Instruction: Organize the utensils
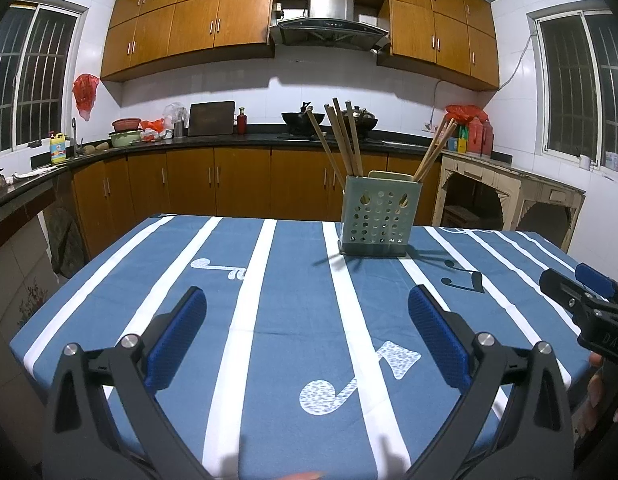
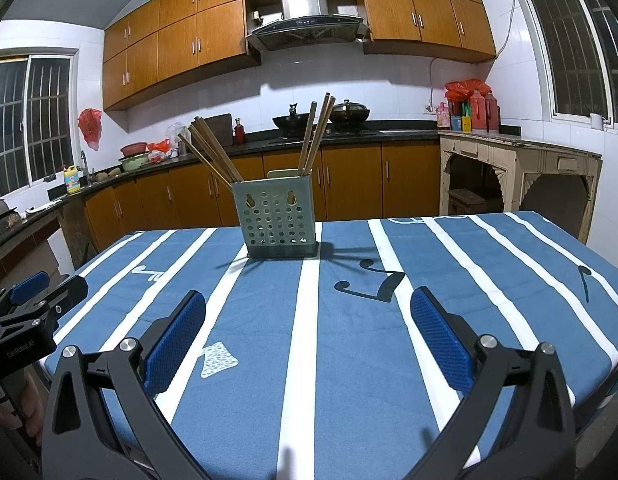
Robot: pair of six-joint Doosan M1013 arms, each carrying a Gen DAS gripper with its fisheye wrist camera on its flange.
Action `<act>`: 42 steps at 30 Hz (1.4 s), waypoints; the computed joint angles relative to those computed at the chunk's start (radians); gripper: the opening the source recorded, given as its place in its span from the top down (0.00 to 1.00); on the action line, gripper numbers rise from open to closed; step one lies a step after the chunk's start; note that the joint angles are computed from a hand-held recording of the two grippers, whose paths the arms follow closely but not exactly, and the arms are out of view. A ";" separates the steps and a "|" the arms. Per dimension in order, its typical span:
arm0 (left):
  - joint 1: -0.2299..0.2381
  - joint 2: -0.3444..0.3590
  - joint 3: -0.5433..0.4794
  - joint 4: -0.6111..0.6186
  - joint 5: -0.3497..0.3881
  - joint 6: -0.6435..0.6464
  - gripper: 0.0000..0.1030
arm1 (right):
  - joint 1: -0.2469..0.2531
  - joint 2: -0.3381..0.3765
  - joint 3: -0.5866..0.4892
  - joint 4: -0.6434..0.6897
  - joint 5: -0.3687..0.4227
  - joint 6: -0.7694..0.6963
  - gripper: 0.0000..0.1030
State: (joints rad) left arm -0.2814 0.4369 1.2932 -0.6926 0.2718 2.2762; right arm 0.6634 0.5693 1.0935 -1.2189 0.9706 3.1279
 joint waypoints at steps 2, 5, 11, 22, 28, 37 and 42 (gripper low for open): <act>0.001 0.000 0.000 -0.005 0.000 0.005 0.04 | 0.000 0.000 0.000 0.000 0.000 0.000 0.02; 0.001 0.000 -0.001 0.000 0.001 0.001 0.04 | 0.000 0.000 -0.001 0.002 0.000 -0.001 0.02; 0.001 0.000 -0.002 0.001 0.002 -0.001 0.04 | 0.000 0.001 -0.002 0.004 0.002 0.000 0.02; 0.000 0.000 0.000 0.002 0.004 -0.003 0.04 | 0.001 0.002 -0.006 0.008 0.003 -0.002 0.02; 0.000 0.000 -0.001 0.010 0.004 -0.010 0.04 | 0.001 0.002 -0.008 0.010 0.004 -0.003 0.02; 0.000 -0.003 0.013 -0.021 -0.015 0.027 0.04 | 0.000 0.002 -0.009 0.013 0.002 -0.006 0.02; 0.000 -0.007 0.028 -0.042 -0.024 0.053 0.04 | 0.004 0.005 -0.012 0.012 0.007 -0.006 0.02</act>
